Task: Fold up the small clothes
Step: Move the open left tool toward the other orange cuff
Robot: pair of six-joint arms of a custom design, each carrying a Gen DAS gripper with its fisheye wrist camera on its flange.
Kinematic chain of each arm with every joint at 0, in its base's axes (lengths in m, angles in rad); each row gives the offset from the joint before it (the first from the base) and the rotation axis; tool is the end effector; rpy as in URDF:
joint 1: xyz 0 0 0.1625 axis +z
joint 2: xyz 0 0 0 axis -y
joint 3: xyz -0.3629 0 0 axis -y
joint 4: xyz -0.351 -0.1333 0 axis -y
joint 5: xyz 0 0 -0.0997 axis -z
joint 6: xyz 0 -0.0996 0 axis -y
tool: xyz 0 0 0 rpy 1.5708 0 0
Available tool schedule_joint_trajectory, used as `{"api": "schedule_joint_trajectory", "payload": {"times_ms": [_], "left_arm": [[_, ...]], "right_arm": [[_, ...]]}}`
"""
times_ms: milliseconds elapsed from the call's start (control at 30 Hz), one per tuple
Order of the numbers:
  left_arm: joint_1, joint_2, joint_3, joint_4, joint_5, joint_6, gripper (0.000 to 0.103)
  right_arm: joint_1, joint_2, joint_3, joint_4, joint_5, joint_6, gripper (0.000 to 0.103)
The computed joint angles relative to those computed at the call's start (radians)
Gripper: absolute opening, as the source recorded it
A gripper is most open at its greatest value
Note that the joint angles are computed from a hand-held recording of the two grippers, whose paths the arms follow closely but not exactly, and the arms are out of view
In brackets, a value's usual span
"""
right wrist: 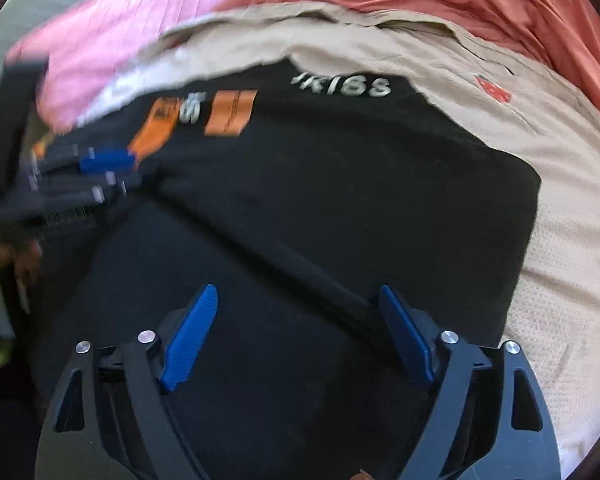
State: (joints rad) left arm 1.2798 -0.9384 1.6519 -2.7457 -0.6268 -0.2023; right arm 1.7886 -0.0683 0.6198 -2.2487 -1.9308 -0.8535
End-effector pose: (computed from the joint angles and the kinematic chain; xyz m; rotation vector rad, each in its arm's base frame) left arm 0.0342 -0.6315 0.2176 -0.1671 2.2242 -0.7805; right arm 0.2626 -0.7322 -0.0765 1.3818 -2.3904 0.0090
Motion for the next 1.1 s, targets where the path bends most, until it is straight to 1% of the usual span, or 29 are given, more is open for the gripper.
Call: {"api": "schedule_joint_trajectory", "payload": {"times_ms": [67,100,133,167,267,333,367,400,467,533,633,733,933,1100], "left_arm": [[0.0,-0.009,0.005,0.006,-0.011,-0.018,0.046],[-0.003,-0.016,0.005,0.025,-0.014,-0.033,0.051],[-0.007,-0.026,0.009,0.036,-0.022,-0.043,0.058],[-0.012,-0.034,0.016,0.036,-0.025,-0.046,0.06],[-0.026,-0.059,0.028,0.059,-0.016,-0.065,0.063],[-0.034,-0.075,0.036,0.057,-0.01,-0.072,0.067],[-0.04,-0.081,0.04,0.055,0.001,-0.072,0.069],[-0.044,-0.087,0.044,0.057,0.008,-0.074,0.073],[-0.054,-0.095,0.047,0.072,0.029,-0.087,0.077],[-0.065,-0.107,0.056,0.073,0.047,-0.091,0.083],[-0.08,-0.126,0.072,0.061,0.071,-0.083,0.09],[-0.093,-0.154,0.093,0.052,0.082,-0.084,0.094],[-0.111,-0.21,0.144,0.031,0.107,-0.097,0.094],[-0.114,-0.256,0.18,0.055,0.137,-0.125,0.094]], "right_arm": [[0.005,-0.007,0.033,-0.042,-0.015,-0.043,0.086],[0.005,-0.01,0.035,-0.04,-0.012,-0.042,0.087],[0.005,-0.012,0.03,-0.027,-0.001,-0.03,0.088],[0.003,-0.013,0.027,-0.022,0.007,-0.023,0.088],[-0.001,-0.016,0.008,0.012,0.05,0.016,0.088],[-0.003,-0.038,0.028,0.01,0.094,0.03,0.091],[-0.003,-0.053,0.05,-0.005,0.113,0.03,0.093],[-0.001,-0.061,0.061,-0.017,0.125,0.027,0.094],[0.002,-0.085,0.1,-0.058,0.155,0.017,0.097],[0.005,-0.108,0.141,-0.118,0.176,0.007,0.099],[0.007,-0.125,0.165,-0.161,0.198,0.0,0.099],[0.01,-0.141,0.191,-0.205,0.213,-0.001,0.099],[0.02,-0.169,0.253,-0.286,0.218,-0.018,0.099],[0.036,-0.204,0.326,-0.331,0.216,-0.009,0.099]]}}
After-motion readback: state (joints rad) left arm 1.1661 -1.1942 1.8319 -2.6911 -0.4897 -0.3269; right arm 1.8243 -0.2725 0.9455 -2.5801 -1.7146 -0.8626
